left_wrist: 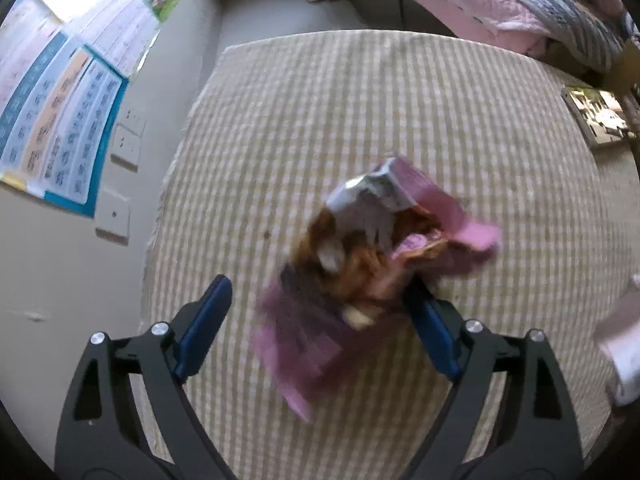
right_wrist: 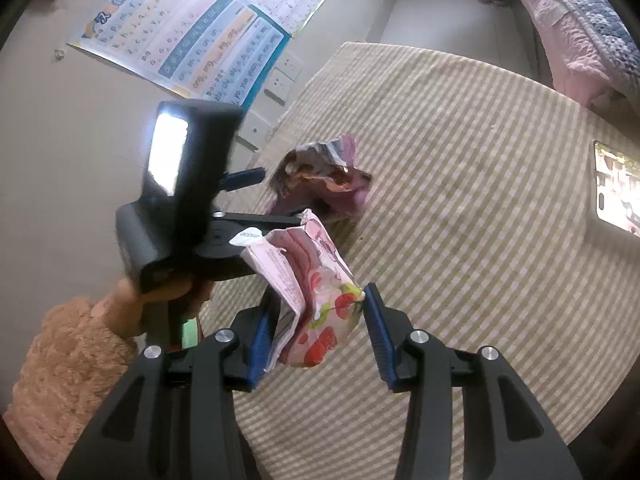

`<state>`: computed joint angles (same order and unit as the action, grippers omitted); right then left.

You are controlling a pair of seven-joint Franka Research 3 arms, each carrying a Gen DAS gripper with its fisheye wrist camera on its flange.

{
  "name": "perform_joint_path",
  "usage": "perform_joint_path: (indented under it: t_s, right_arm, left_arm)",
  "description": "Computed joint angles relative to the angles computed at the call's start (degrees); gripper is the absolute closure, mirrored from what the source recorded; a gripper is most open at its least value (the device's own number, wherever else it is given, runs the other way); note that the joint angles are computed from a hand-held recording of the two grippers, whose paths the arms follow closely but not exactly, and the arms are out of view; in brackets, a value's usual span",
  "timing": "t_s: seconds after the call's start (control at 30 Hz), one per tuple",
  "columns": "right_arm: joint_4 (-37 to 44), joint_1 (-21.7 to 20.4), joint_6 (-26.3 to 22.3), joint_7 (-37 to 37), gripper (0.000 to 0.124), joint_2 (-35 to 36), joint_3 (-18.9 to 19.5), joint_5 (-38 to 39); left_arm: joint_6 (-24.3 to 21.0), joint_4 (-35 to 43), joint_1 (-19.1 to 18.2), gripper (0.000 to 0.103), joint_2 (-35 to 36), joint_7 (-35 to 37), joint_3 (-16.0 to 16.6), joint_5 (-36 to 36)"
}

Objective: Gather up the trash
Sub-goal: 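Grasp the pink-white wrapper with the right tool while the left grasps the pink snack bag, then carry the pink-white wrapper and pink snack bag over the red bin with both tools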

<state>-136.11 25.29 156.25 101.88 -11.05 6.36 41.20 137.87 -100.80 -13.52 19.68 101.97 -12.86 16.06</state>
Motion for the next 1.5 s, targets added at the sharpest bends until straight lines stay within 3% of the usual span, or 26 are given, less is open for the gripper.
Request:
perform_joint_path:
  t_s: [0.07,0.13,0.27,0.3,0.47,0.6,0.7,0.83,1.17,1.5]
  right_arm:
    - [0.06,0.16,0.08,-0.55,0.082,0.02,-0.13,0.55]
    - [0.22,0.27,0.0,-0.98,0.082,0.09,-0.21,1.01]
    - [0.3,0.23,0.17,-1.24,0.082,0.16,-0.18,1.46]
    - [0.25,0.18,0.35,-1.12,0.082,0.13,-0.11,1.35]
    - [0.01,-0.12,0.93,0.3,0.082,-0.32,0.35,-0.52]
    - [0.03,-1.15,1.43,4.42,0.082,-0.72,1.89,-7.28]
    - [0.42,-2.06,1.41,8.69,0.082,-0.92,3.46,-14.98]
    - [0.55,-0.77,1.73,9.32,0.081,-1.66,3.62,-17.68]
    - [-0.01,-1.16,1.69,17.02,0.081,-3.48,7.62,-31.24]
    - [-1.36,-0.61,-0.32,24.84,0.081,-4.8,10.19,-38.34]
  left_arm:
    - [-0.32,0.73,-0.31,0.018,0.7,0.11,-0.25,-0.09]
    - [-0.91,0.61,-0.23,0.029,0.91,1.58,-0.92,-1.03]
    - [-2.12,-0.62,0.03,0.066,0.57,2.91,-1.94,-4.18]
    - [-1.81,-1.35,0.22,0.071,0.13,2.86,-2.03,-5.08]
    - [3.87,-9.14,2.52,0.072,-5.73,1.64,-2.42,-12.05]
    - [10.21,-18.7,3.97,0.072,-13.82,-2.34,-1.49,-18.16]
    - [14.05,-26.53,3.77,0.072,-20.85,-6.78,-0.21,-20.47]
    - [17.43,-36.43,2.19,0.072,-30.77,-11.33,2.3,-24.96]
    - [18.89,-49.59,-1.32,0.072,-46.81,-25.75,4.95,-20.93]
    - [18.57,-54.85,-3.79,0.072,-54.58,-29.82,7.96,-18.15]
